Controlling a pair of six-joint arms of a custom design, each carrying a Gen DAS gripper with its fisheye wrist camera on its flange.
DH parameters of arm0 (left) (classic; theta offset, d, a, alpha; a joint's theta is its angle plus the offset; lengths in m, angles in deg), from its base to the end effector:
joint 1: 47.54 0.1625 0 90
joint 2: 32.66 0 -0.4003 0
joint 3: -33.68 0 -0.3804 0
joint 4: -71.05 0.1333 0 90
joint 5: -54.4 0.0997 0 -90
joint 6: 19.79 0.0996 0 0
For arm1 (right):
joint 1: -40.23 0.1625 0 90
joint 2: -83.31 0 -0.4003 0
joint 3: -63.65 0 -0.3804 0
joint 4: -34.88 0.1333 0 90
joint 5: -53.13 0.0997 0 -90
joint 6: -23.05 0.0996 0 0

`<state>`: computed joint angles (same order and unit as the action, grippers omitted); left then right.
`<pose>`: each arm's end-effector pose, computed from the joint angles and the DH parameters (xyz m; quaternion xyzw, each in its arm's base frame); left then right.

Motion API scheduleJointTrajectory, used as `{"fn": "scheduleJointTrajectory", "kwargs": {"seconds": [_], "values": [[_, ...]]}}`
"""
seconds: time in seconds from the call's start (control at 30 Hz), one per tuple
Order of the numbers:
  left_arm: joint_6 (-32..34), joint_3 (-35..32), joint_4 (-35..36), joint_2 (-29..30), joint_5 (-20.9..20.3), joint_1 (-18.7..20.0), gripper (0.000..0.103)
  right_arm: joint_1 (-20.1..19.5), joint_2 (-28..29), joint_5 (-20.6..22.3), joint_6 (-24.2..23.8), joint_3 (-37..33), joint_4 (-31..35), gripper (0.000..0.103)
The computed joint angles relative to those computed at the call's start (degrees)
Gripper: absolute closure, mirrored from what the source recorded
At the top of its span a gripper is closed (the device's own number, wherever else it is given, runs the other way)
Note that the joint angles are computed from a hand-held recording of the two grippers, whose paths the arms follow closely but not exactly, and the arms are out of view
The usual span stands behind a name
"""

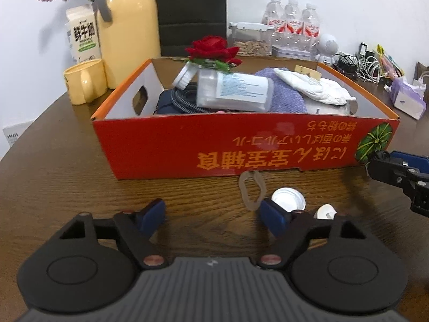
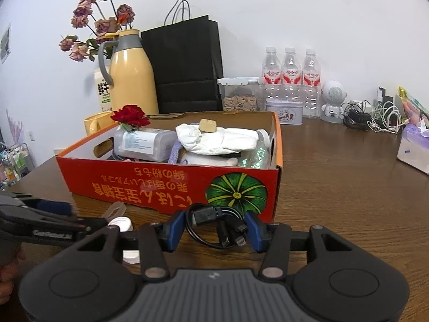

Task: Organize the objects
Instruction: 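Grasp the black cable with the right tool while the left tool grasps the clear plastic ring, then carry the black cable and clear ring over the red box with both tools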

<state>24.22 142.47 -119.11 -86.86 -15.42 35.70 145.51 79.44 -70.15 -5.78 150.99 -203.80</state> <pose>0.0969 -0.6067 0.1829 0.3278 0.8492 -0.3097 0.2748 0.2235 -0.5195 -0.1328 0.1601 -0.8060 0.4842 0.3005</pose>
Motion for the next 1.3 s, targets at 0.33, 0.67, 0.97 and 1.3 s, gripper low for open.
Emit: {"fn": "scheduleJointTrajectory", "kwargs": {"seconds": [0.33, 0.67, 0.97, 1.3], "values": [[0.27, -0.55, 0.98, 0.97, -1.90, -0.62, 0.051, 0.29, 0.18, 0.44, -0.74, 0.02, 0.37, 0.055], [-0.24, 0.59, 1.26, 0.25, -4.30, -0.37, 0.097, 0.42, 0.30, 0.07, -0.90, -0.08, 0.71, 0.055], [-0.10, 2.04, -0.21, -1.14, -6.18, 0.03, 0.098, 0.59, 0.54, 0.60, -2.16, -0.10, 0.08, 0.055], [0.79, 4.80, -3.20, -4.71, -10.72, -0.35, 0.098, 2.25, 0.92, 1.39, -4.52, -0.79, -2.13, 0.055]]}}
